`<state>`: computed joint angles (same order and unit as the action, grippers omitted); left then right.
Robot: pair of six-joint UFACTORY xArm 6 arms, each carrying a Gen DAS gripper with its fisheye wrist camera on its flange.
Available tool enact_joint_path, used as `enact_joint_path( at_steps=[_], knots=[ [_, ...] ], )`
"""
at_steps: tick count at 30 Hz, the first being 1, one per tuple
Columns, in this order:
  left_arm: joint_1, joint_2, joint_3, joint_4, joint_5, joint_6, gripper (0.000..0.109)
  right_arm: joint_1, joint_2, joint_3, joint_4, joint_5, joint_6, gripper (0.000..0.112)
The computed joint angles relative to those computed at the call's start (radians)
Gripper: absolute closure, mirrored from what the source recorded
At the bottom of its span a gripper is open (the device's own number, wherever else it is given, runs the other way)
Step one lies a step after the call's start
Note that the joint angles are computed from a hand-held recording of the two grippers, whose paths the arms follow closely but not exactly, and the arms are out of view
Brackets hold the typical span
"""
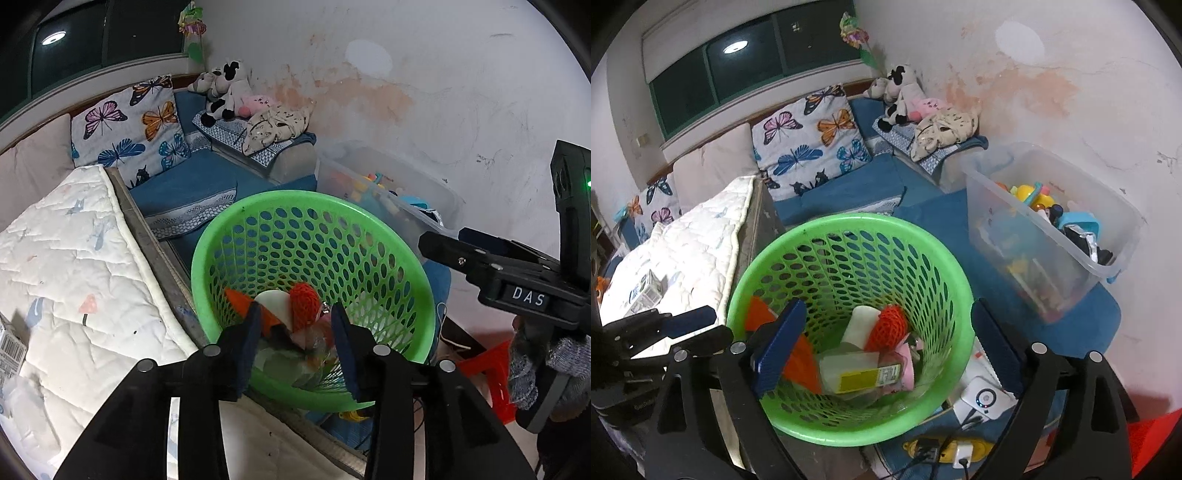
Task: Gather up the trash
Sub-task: 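Drop the orange snack bag from the left tool into the basket, then grasp the clear rectangular plastic container with the left tool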
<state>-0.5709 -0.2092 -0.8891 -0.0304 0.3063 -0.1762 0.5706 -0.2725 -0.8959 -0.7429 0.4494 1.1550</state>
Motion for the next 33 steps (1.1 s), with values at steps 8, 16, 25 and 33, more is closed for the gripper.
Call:
enact_joint_path(
  at_steps=[8,16,25,33],
  knots=[
    [0.027,-0.083,0.074,0.021,0.003,-0.036,0.062,0.009,-0.016,0.015,0.005,-0.049,0.031,0.02],
    [0.081,-0.211,0.178,0.034,0.004,-0.067,0.053,0.055,0.023,-0.014,0.053,-0.066,0.001,0.019],
    [0.162,-0.342,0.268,0.197,0.033,-0.205,0.05,0.105,0.064,-0.06,0.084,-0.068,-0.048,0.019],
    [0.29,-0.438,0.323,0.436,0.113,-0.443,0.044,0.139,0.114,-0.104,0.119,-0.089,-0.088,0.018]
  ],
)
